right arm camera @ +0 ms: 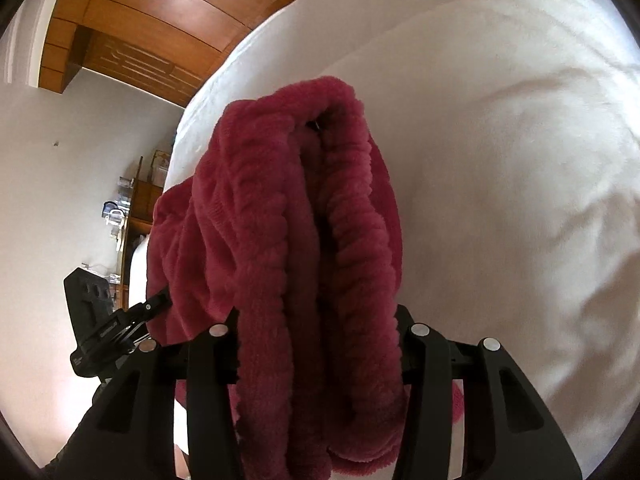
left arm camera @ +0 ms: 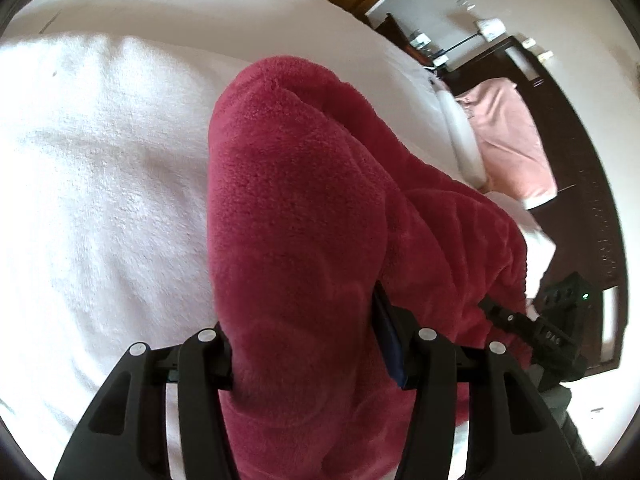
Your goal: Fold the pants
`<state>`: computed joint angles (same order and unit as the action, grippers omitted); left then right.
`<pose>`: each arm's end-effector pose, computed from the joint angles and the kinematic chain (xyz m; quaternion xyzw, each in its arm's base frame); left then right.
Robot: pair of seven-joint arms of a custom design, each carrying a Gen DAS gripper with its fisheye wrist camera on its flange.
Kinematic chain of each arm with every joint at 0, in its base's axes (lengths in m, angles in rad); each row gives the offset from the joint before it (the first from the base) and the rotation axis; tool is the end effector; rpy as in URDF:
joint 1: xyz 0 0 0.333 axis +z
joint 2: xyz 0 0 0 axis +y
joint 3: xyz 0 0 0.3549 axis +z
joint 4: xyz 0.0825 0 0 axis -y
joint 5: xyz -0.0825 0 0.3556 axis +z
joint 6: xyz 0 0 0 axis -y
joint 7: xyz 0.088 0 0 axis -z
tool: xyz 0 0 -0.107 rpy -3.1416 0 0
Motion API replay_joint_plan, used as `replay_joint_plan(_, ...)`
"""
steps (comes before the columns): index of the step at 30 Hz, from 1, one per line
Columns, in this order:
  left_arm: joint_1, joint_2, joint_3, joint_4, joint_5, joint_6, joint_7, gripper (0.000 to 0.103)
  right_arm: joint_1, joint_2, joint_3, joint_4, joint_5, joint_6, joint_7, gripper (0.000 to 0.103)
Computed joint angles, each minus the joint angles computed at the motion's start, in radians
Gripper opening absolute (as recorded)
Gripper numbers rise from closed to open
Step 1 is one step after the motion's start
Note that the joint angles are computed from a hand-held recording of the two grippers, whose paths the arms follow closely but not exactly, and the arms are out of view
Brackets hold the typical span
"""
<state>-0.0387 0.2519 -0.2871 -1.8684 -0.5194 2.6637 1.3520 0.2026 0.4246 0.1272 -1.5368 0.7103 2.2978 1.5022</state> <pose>0.6178 -0.1755 0.4964 0.7652 -0.5521 0.3267 0.0541 0.6645 0.2248 0.4988 -0.6554 0.6671 0.1579 0.3170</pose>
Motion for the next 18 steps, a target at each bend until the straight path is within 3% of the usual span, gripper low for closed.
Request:
replay_joint_plan(6, -0.003, 0.012, 0.009, -0.012, 0.049, 0.011, -0.037, 0.066, 0.003, 0.015, -0.003, 0.003, -0.008, 0.006, 0.004, 0.054)
replay_joint_plan(8, -0.018, 0.008, 0.026, -0.016, 0.103, 0.004, -0.075, 0.075, 0.010, 0.024, -0.009, 0.020, -0.030, 0.006, 0.021, 0.058)
replay_joint_plan(11, -0.020, -0.002, 0.031, -0.018, 0.140, -0.010, -0.106, 0.076, 0.028, 0.033, -0.018, 0.058, -0.082, -0.004, 0.055, 0.059)
replay_joint_plan(18, -0.101, -0.083, 0.106, -0.030, 0.483, -0.095, -0.329, 0.074, 0.116, -0.056, -0.086, 0.015, -0.328, 0.095, 0.205, 0.060)
